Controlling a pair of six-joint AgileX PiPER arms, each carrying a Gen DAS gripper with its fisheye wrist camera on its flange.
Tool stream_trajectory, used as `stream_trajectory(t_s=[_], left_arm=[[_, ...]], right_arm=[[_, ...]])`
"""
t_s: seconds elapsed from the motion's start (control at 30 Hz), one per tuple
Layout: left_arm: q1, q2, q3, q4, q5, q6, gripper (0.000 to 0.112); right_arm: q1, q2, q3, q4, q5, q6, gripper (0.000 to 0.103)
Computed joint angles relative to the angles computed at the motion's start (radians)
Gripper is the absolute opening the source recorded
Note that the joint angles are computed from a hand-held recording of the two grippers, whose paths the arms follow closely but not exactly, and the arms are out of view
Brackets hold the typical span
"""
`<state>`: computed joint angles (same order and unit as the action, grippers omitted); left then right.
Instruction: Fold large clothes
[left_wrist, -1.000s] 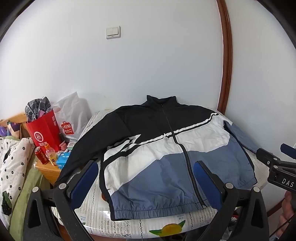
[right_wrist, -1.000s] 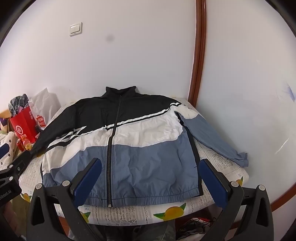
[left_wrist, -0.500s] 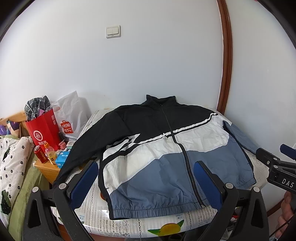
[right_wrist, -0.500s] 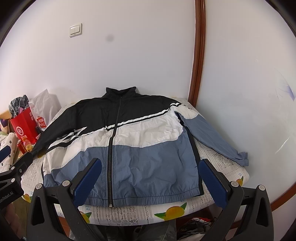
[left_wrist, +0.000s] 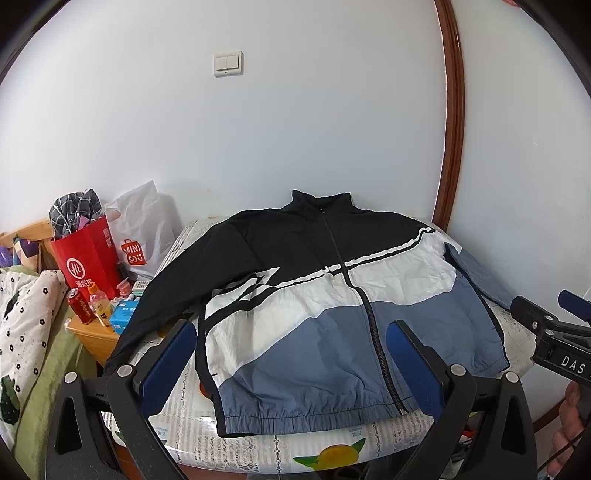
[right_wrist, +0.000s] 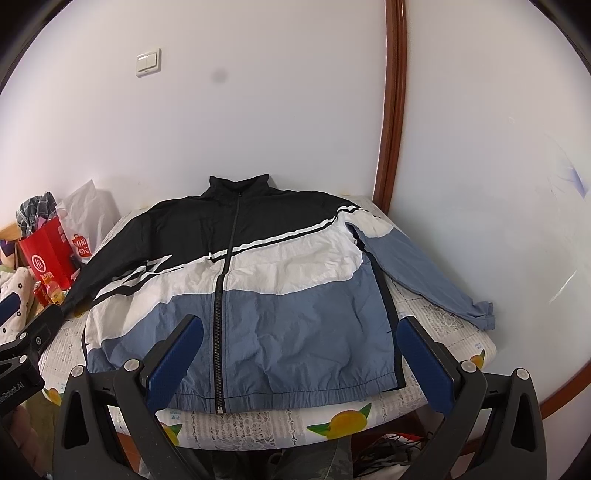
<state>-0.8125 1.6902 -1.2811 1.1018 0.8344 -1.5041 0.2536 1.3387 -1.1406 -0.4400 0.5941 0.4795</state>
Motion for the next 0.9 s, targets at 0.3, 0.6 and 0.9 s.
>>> stream_trajectory(t_s=[0.3, 0.6, 0.9], left_arm=[[-0.002, 0.001, -0.001, -0.001, -0.001, 0.001, 0.103], [-0.001, 0.000, -0.006, -0.005, -0.001, 0.006, 0.103], [0.001, -0.006, -0.003, -0.004, -0.006, 0.004, 0.103]], right_arm=[[0.004, -0.010, 0.010, -0.011, -0.005, 0.016, 0.103], [0.001, -0.013, 0.003, -0.003, 0.002, 0.008, 0.103], [-0.005, -0.019, 0.008, 0.004, -0.005, 0.005, 0.103]])
